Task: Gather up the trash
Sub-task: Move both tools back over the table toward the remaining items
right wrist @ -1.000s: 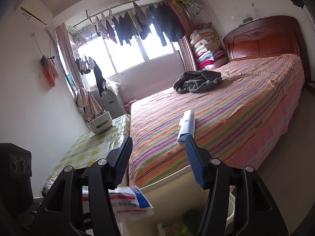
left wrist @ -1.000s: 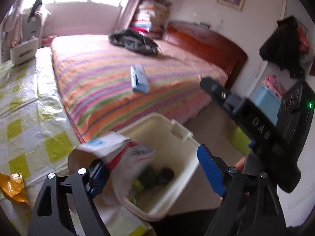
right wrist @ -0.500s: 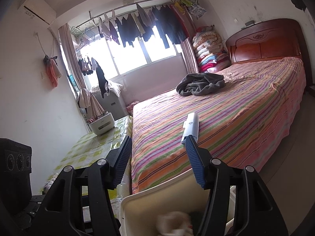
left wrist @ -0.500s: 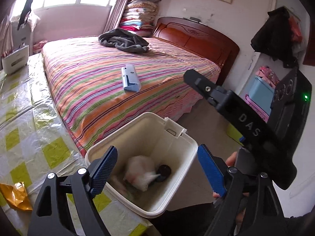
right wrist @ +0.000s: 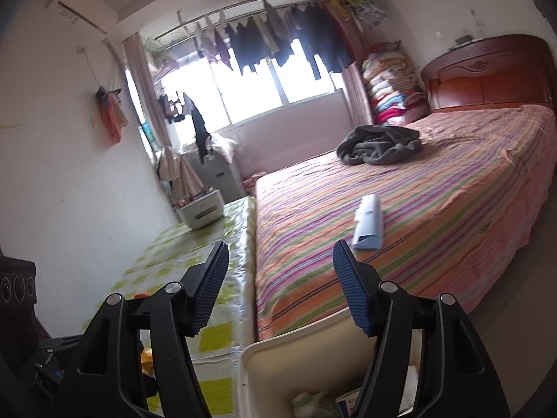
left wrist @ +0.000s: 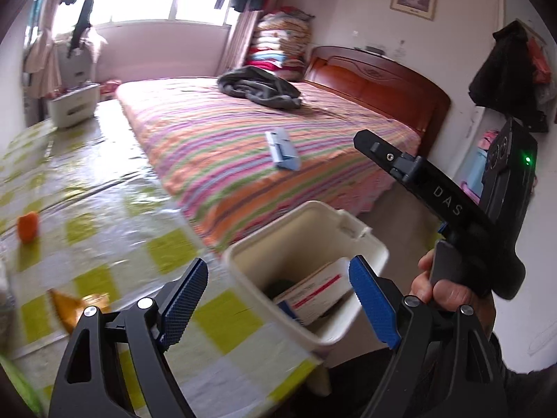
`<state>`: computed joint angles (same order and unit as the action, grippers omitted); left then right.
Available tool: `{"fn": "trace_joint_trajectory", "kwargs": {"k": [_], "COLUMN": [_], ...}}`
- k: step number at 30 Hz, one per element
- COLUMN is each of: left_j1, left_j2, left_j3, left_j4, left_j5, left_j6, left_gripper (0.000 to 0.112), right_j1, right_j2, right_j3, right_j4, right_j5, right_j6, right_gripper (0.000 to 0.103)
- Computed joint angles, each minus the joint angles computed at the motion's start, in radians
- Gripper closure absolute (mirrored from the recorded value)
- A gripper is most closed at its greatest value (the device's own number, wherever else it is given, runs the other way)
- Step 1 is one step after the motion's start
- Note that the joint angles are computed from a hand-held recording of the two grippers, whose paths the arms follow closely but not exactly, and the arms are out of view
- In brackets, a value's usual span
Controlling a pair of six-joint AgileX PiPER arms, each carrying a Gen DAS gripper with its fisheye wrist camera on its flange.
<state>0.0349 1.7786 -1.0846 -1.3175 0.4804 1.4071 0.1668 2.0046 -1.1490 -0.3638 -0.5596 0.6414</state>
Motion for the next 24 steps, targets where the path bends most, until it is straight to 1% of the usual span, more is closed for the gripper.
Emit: {"fn": "trace_joint_trajectory", "kwargs": {"k": [1,4,6,8,10,13,16,18,19,21,22,23,24], "left_j1": [0.018,0.095,0.134,0.196,0.264,0.363,0.45,0.498,0.532,0.595,0.634,0.671,0.692], "left_j2": [-0.009,-0.054,-0.075,-0.096,-0.109,-0.125,-0.137,-0.142,-0.142,-0.14,-0.138,-0.134,-0.131], "left_j3": [0.012,0.079,0.109,0.144,0.174,0.217,0.25,0.265,0.273,0.283,0.285,0.288,0.288], "left_j4": [-0.007,-0.095,-0.134,-0.181,-0.208,-0.239,-0.272,-0.288,-0.302,-0.319,-0.325,-0.336,-0.345], "left_j5": [0.001,-0.001,-0.002,0.021,0.063,0.103,0.124,0.134,0.151,0.188,0.218,0.244,0.254], "left_j6": [0.011,0.109,0.147,0.187,0.205,0.229,0.266,0.288,0.303,0.313,0.316,0.323,0.327], "left_gripper": [0.031,0.031,0.031,0.031,0.031,0.031,0.031,0.031,0.031,0.031,0.031,0.031,0.031], "right_j1": [0.013,0.063,0.097,0.127,0.162,0.205,0.249,0.275,0.289,0.311,0.323,0.337,0.346], "right_j2": [0.005,0.026,0.038,0.055,0.076,0.109,0.146,0.173,0.185,0.215,0.23,0.245,0.264], "right_j3": [-0.012,-0.057,-0.087,-0.122,-0.165,-0.228,-0.292,-0.338,-0.359,-0.414,-0.439,-0.466,-0.502], "right_j4": [-0.014,-0.062,-0.096,-0.162,-0.225,-0.381,-0.539,-0.676,-0.731,-0.895,-0.965,-1.048,-1.147], "right_j5": [0.009,0.039,0.064,0.083,0.115,0.149,0.183,0.195,0.199,0.193,0.197,0.206,0.205], "right_j6": [0.004,0.02,0.031,0.073,0.106,0.221,0.34,0.459,0.508,0.66,0.722,0.796,0.884], "right_gripper": [0.039,0.038,0.036,0.033,0.032,0.032,0.032,0.032,0.032,0.031,0.031,0.031,0.031]}}
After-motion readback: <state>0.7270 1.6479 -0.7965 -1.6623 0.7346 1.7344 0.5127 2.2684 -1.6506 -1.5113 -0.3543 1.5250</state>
